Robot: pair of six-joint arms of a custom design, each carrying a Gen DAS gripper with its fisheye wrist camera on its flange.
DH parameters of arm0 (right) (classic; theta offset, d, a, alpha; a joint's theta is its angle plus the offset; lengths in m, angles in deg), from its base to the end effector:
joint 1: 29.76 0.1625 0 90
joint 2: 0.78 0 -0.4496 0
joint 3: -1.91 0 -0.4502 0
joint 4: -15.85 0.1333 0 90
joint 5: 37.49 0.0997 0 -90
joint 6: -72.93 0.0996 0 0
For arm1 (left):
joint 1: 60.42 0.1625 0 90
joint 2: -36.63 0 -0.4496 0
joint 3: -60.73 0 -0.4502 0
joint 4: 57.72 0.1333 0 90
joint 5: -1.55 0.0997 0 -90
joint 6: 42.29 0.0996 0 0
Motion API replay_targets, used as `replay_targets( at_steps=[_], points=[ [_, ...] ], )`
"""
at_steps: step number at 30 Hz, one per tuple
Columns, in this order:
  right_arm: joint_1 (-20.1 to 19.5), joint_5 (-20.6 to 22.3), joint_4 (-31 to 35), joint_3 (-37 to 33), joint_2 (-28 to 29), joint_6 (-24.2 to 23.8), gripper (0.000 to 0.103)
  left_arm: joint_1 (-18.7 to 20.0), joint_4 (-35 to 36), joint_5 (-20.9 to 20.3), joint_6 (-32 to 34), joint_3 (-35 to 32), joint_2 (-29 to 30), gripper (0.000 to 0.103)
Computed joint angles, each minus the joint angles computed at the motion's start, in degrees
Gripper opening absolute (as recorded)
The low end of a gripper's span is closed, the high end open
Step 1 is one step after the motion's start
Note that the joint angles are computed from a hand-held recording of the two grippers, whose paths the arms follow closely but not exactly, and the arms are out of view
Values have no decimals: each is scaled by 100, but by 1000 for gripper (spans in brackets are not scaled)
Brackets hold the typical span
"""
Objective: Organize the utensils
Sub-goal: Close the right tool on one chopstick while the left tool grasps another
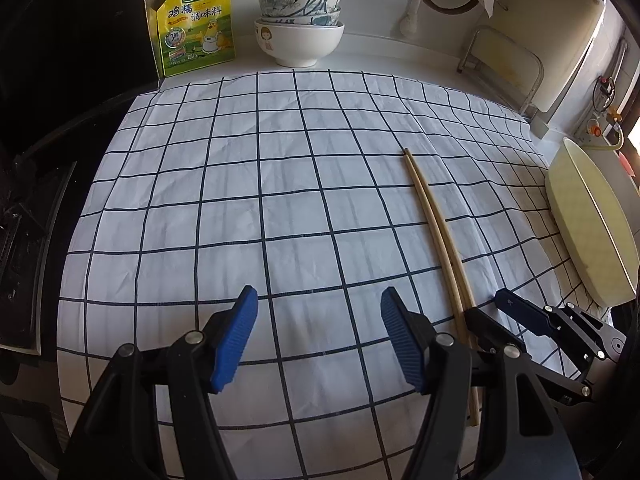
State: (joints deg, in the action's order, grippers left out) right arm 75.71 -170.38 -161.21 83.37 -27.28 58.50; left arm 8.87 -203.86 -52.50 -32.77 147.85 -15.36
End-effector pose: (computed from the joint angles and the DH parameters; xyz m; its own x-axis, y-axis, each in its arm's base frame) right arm 0.2723 -0.7382 -0.0143 -0.7210 -0.0551 0.6908 -0.4188 0.8288 -0.3710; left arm -0.0919 -0.7853 0.2182 -0.7656 0.2326 -0.5998 0.4631 0.8464 -0.2630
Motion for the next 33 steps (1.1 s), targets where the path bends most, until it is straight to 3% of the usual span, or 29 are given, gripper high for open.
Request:
replay_targets(
  at_steps=[4,6,8,23,33],
  points=[
    [14,-112,-127,-19,49,-94,27,-9,-6,-28,0,8,18,65],
    [12,-171,-170,-28,58,-169,12,-12,-8,-49,-29,3,35,65],
    [-14,-115,-173,8,14,-132,6,-23,0,-73,-63,-13,63,65],
    [-256,-227,-654,657,-518,303,6,-205,-27,-93,-2,-18,347,70],
    [-326,-141,-773,885,-713,399,7,-262,-136,138,70,-113,575,72]
  ],
)
